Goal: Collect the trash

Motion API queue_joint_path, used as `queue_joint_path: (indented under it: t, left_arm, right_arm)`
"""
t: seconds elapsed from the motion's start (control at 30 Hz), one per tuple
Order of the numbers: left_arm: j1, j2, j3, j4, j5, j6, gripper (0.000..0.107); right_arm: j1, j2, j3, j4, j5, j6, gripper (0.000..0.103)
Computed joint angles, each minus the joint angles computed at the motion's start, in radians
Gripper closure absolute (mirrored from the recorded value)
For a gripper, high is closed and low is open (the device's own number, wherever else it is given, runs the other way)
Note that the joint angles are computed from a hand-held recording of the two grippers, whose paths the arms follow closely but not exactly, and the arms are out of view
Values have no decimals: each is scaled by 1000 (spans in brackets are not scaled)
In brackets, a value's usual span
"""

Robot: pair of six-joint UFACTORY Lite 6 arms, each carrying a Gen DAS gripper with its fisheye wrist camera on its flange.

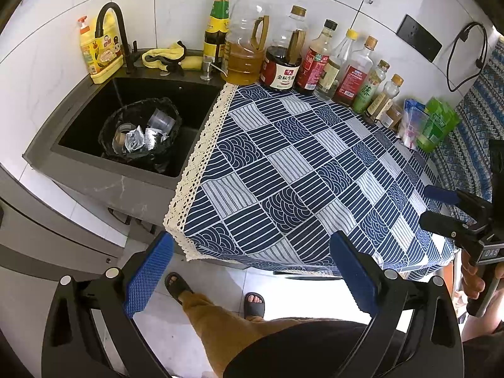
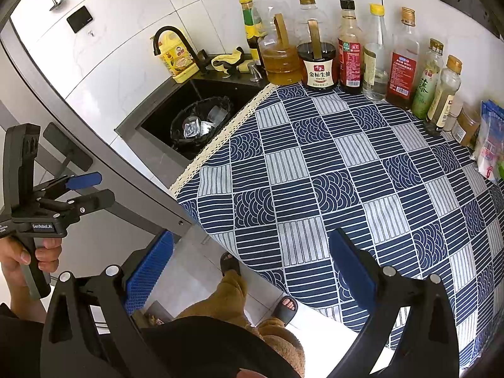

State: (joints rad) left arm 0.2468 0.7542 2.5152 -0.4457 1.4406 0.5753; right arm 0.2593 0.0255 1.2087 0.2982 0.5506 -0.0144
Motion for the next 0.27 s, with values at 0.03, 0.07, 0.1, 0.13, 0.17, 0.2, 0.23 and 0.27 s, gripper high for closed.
queue_joint_path:
  t: [0.03,0.07,0.1,0.13,0.17,0.2,0.23,0.27]
  left_arm:
    - [-5,6,13,3,3,-7,11]
    - [-8,11,23,7,5,-13,11]
    - [-10,25,47,7,14,-19,11]
    - [-12,42,77,8,25,-26,11]
    - [-10,46,84,9,27,-24,11]
    - [-11,50,92,10,31,-27,11]
    - [-8,63,115,7,43,-28,11]
    - [-8,64,116,7,44,-29,11]
  right_arm:
    - [-1,-1,-1,-1,0,0,5]
    - [-2,0,0,-3,1,1,5]
    - [-5,2,2,4,3,-8,5]
    - [-7,0,0,9,3,-11,5]
    - [-12,2,2,18,5,-22,5]
    - [-15,3,2,23,5,-29,5]
    - [-15,3,2,20,5,-28,5]
    - [-15,4,3,15,6,-22,5]
